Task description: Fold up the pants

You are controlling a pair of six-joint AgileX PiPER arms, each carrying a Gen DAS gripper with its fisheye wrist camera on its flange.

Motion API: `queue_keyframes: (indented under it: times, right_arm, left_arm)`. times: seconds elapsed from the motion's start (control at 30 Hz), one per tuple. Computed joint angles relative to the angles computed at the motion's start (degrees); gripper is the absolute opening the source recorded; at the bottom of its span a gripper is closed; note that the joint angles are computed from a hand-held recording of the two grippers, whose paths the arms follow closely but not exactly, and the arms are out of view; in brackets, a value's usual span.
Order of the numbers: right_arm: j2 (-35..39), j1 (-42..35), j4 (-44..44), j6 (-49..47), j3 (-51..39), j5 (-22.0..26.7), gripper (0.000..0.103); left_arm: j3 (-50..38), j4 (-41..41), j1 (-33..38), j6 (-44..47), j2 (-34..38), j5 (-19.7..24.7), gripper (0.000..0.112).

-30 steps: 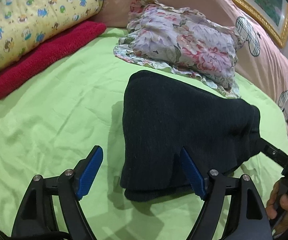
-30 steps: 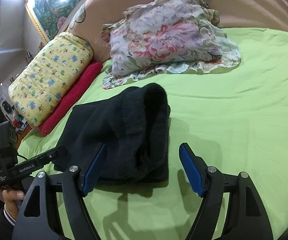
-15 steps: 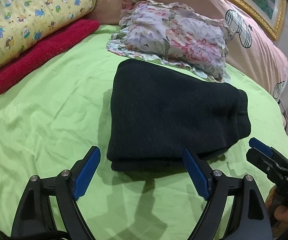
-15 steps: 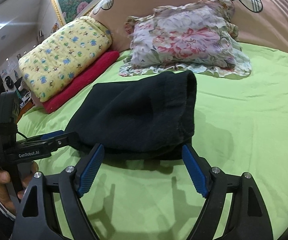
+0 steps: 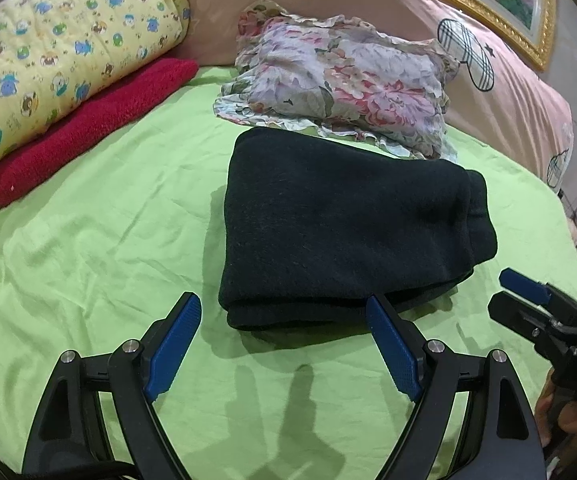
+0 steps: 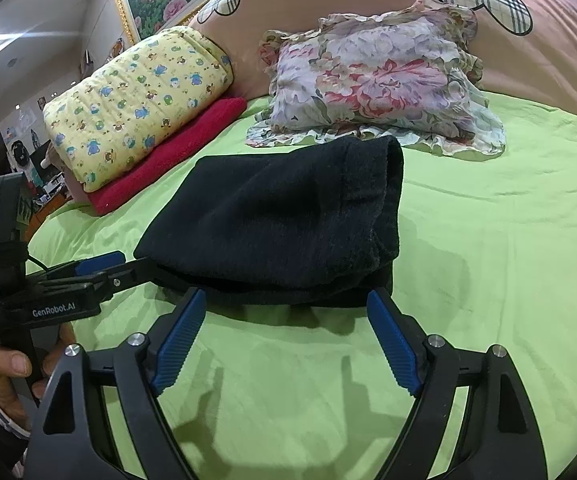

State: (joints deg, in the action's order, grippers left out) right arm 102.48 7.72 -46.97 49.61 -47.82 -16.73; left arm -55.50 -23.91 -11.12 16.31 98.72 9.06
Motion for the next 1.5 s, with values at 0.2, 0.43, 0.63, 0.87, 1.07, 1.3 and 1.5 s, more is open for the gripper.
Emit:
queue_keyframes:
  times: [0.2,0.43,0.63,0.87,1.07,1.3,1.5]
  right_arm:
    - [-0.1,0.6,1.1,-1.4,-0.1,0.4,0.084]
    - [0.2,0.8,1.2,-1.4,-0.4,0.4,0.084]
    - [0.9,1.3,1.2,-1.1,-1.1,0.9,0.084]
    - [1.3,1.5,0.8,-0.5,-1.4,0.9,0.085]
    - [1.7,1.4,1.4,-1.1,-1.7,0.3,0.085]
    - [1.9,1.2,1.8,-1.3,-1.8,-0.3,0.085]
    - [1.9,0.6,2.3,-1.6,-2.0,-0.7,0.085]
  left_arm:
    - [0.5,12.1,-0.9,-11.0,-0.1,-1.0,0.088]
    - [0.3,14.1,-0.5,-12.9,0.1,-1.5,0.088]
    - [0.4,20.8,-0.5,-20.3,0.1,-2.3,0.088]
    - [0.0,22.0,-0.9,-21.6,0.6,-2.8,0.088]
    - [-0.2,12.6,-0.7,-12.0,0.6,-3.1,0.088]
    - [-1.7,25.5,-1.8,-24.9,1.3,-2.2,0.088]
    - [-2.4,30.5,-1.8,-30.2,2.1,-2.3,0.088]
